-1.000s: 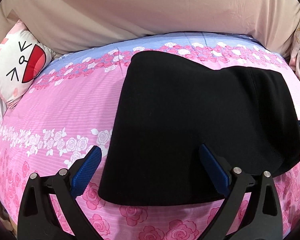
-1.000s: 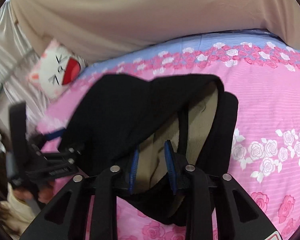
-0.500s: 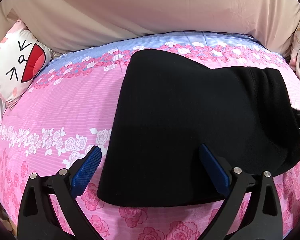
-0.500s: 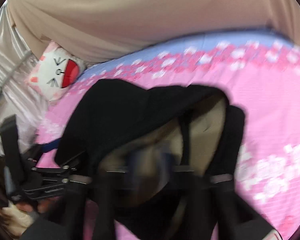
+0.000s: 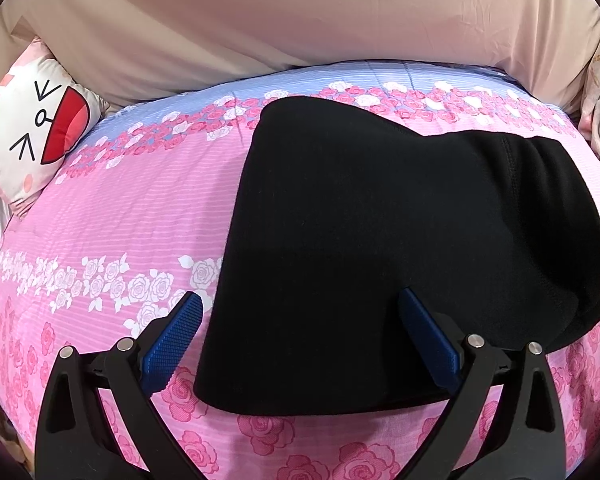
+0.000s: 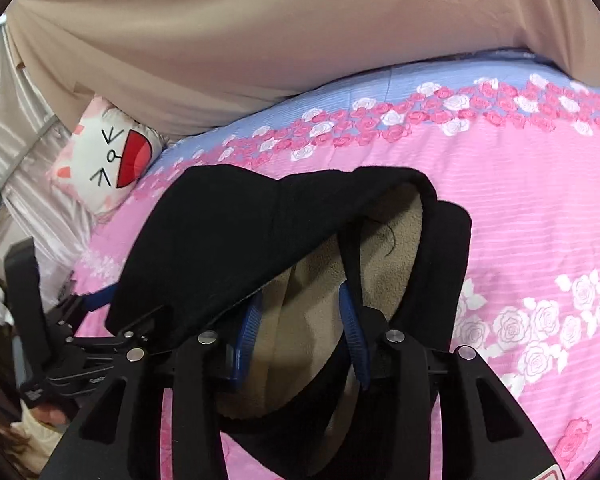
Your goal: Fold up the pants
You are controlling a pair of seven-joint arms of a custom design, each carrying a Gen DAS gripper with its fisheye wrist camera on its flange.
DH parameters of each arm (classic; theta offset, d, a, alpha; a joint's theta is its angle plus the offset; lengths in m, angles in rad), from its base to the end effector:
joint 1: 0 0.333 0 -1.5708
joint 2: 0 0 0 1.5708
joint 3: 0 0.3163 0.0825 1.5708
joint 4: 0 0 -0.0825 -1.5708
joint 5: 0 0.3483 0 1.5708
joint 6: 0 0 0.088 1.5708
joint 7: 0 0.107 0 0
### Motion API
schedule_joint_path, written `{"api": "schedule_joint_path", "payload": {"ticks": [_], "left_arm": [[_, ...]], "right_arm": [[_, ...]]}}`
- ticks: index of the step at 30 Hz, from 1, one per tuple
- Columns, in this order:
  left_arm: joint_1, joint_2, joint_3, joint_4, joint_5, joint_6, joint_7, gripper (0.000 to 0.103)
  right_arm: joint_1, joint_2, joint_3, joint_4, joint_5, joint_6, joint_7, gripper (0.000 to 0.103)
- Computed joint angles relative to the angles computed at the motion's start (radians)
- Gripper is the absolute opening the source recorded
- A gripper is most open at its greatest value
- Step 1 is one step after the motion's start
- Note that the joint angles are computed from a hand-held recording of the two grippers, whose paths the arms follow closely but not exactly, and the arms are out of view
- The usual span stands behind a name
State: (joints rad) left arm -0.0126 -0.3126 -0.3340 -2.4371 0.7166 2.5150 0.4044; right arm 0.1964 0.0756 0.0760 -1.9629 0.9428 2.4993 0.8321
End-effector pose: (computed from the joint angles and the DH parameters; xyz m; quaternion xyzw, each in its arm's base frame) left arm 0.4136 -0.1631 0.4707 -0.7558 0.5586 -0.1508 0.3067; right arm 0.5597 0.1499 0.4998 -0.7518 0.5205 0.0112 0.4047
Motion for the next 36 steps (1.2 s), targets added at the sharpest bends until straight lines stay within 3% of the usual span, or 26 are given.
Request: {"api": "schedule_joint_path", "payload": {"ticks": [4,9,10,11,16,18,19,21,22,23,24,25,28,29,30,32,34,36], "left_arm": [[0.016,-0.078,0.003,-0.043,0.006,0.029,-0.028,0.096],[0.06,-0.136,0.001,-0.076,-0.044,0.027,-0.009,0.096],[0.067,-0.141,0.004,-0.082,-0.057,0.034,-0.003,0.096],[0.072,-0.146,0.005,-0.085,-0.07,0.043,0.006,0.096],[0.057,-0.204,0.064,-0.148,-0.208,0.151,0.104,0.097],[0.052,-0.189,0.079,-0.165,-0.266,0.204,0.15,0.098],[0.038,-0.162,0.098,-0.165,-0.311,0.221,0.186,0.098],[-0.014,-0.138,0.153,-0.175,-0.413,0.263,0.272,0.098],[-0.077,-0.14,0.219,-0.2,-0.512,0.316,0.352,0.098],[-0.123,-0.145,0.265,-0.22,-0.579,0.358,0.404,0.098],[-0.201,-0.146,0.341,-0.244,-0.666,0.408,0.477,0.098],[-0.258,-0.14,0.396,-0.255,-0.729,0.434,0.53,0.098],[-0.405,-0.095,0.536,-0.26,-0.897,0.482,0.648,0.098],[-0.426,-0.074,0.554,-0.254,-0.952,0.485,0.684,0.098],[-0.413,-0.067,0.536,-0.264,-0.936,0.528,0.676,0.098],[-0.346,-0.046,0.463,-0.247,-0.913,0.51,0.668,0.098],[-0.281,-0.031,0.387,-0.241,-0.895,0.517,0.65,0.098],[-0.241,-0.006,0.34,-0.222,-0.888,0.525,0.658,0.098]], "right_arm": [[0.009,-0.022,-0.003,-0.028,-0.023,0.053,0.012,0.041],[0.0,0.0,-0.001,-0.021,-0.018,0.005,-0.001,0.042],[0.005,0.005,0.004,-0.018,-0.027,0.016,-0.001,0.035],[0.008,0.006,0.008,-0.017,-0.018,0.025,-0.016,0.009],[-0.034,-0.067,-0.03,-0.063,0.231,-0.049,-0.14,0.007],[-0.008,-0.023,-0.067,-0.063,0.144,-0.02,-0.064,0.017],[-0.018,0.001,-0.071,-0.054,0.138,-0.058,-0.048,0.014],[-0.076,-0.03,-0.059,-0.079,0.232,-0.124,-0.049,0.021],[-0.082,-0.077,-0.066,-0.113,0.221,-0.104,-0.021,0.043],[-0.079,-0.125,-0.071,-0.156,0.218,-0.047,-0.019,0.082],[-0.074,-0.158,-0.077,-0.188,0.229,-0.007,-0.032,0.093],[-0.085,-0.194,-0.086,-0.221,0.256,-0.023,-0.057,0.097],[-0.086,-0.185,-0.167,-0.231,0.327,-0.253,-0.01,0.097],[-0.091,-0.176,-0.171,-0.236,0.343,-0.298,0.01,0.097],[-0.093,-0.174,-0.162,-0.246,0.328,-0.304,0.043,0.097],[-0.078,-0.178,-0.125,-0.265,0.257,-0.242,0.11,0.097],[-0.048,-0.196,-0.093,-0.277,0.217,-0.159,0.092,0.097],[-0.021,-0.183,-0.084,-0.262,0.22,-0.139,0.076,0.098]]}}
